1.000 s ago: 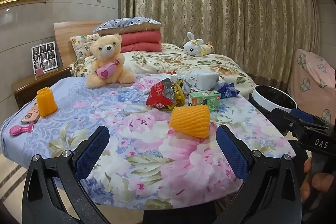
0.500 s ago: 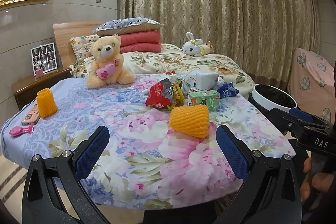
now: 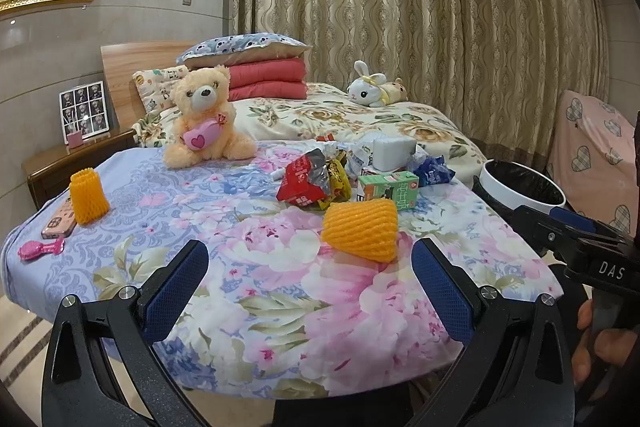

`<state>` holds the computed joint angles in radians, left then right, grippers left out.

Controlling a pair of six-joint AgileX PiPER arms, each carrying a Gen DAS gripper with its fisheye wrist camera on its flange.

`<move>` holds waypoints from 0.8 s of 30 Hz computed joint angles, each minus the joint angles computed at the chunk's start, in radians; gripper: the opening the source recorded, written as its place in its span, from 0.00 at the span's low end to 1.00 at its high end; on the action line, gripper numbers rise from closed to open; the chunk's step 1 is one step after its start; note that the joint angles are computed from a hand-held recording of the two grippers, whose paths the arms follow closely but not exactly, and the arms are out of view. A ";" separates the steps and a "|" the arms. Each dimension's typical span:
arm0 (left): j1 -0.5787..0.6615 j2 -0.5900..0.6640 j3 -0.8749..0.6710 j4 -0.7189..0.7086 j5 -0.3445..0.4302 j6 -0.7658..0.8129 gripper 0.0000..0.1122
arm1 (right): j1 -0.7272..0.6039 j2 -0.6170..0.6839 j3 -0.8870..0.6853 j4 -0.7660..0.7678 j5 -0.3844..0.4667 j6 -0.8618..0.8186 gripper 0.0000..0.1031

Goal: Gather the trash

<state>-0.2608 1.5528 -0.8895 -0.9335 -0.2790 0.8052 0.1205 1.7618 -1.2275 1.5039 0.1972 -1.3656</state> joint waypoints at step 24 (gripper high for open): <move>-0.006 0.003 -0.002 -0.016 0.004 0.016 0.92 | -0.005 0.003 0.000 -0.019 0.006 0.022 1.00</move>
<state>-0.2669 1.5557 -0.8916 -0.9498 -0.2747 0.8214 0.1156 1.7650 -1.2273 1.4846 0.2030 -1.3434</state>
